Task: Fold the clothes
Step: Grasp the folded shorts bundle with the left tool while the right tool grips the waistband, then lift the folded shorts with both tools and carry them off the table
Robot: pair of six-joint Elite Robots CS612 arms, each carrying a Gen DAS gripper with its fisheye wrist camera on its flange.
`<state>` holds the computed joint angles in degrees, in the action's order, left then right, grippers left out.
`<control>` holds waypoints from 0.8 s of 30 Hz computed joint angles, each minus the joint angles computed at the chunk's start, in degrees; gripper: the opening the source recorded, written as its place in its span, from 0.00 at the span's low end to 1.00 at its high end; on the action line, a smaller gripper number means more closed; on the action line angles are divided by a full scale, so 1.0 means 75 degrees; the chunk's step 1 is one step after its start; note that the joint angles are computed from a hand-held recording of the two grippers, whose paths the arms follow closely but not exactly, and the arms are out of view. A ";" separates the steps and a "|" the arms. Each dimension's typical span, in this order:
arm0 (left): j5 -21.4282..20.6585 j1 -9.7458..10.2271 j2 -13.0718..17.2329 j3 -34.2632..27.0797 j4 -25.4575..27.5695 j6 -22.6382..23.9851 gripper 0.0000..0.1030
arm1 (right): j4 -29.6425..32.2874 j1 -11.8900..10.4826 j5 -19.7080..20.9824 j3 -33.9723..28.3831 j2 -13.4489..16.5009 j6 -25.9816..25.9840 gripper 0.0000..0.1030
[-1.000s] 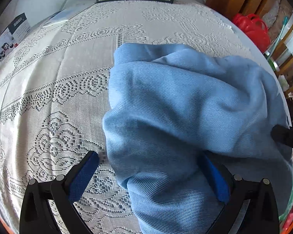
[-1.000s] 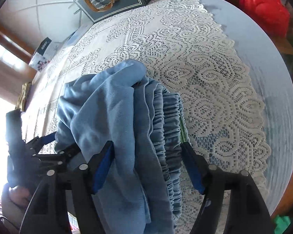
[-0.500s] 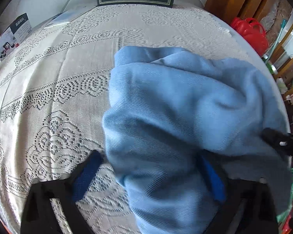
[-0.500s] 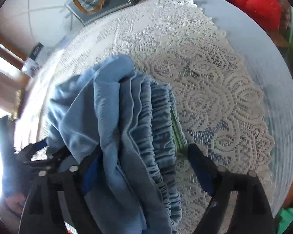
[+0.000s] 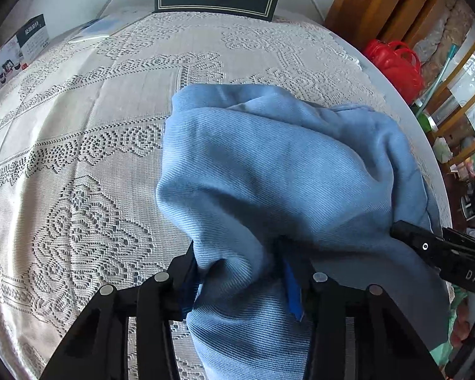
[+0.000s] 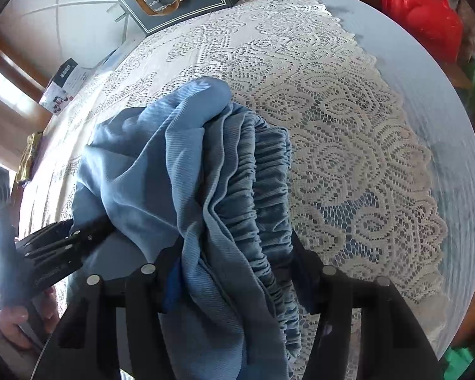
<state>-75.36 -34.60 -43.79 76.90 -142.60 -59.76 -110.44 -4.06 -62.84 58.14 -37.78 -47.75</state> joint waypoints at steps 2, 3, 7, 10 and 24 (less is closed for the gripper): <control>0.0050 -0.0015 0.0017 -0.0046 0.0062 -0.0042 0.45 | 0.0015 -0.0007 0.0039 -0.0001 0.0003 0.0026 0.54; 0.0031 -0.0009 0.0026 -0.0085 0.0123 -0.0070 0.45 | 0.0030 -0.0010 0.0046 -0.0009 0.0004 0.0029 0.54; 0.0042 -0.0023 0.0023 -0.0092 0.0184 -0.0223 0.44 | 0.0138 -0.0036 0.0145 -0.0058 0.0027 0.0033 0.54; 0.0174 -0.0069 0.0010 -0.0071 0.0200 -0.0201 0.40 | 0.0217 -0.0041 0.0119 -0.0115 0.0048 -0.0084 0.55; 0.0066 -0.0098 -0.0161 0.0368 -0.0626 -0.0295 0.18 | 0.0571 -0.0067 0.0107 -0.0286 0.0097 -0.0252 0.50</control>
<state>-74.87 -35.33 -45.00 79.66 -147.29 -61.97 -106.16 -4.56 -62.04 56.00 -37.05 -49.64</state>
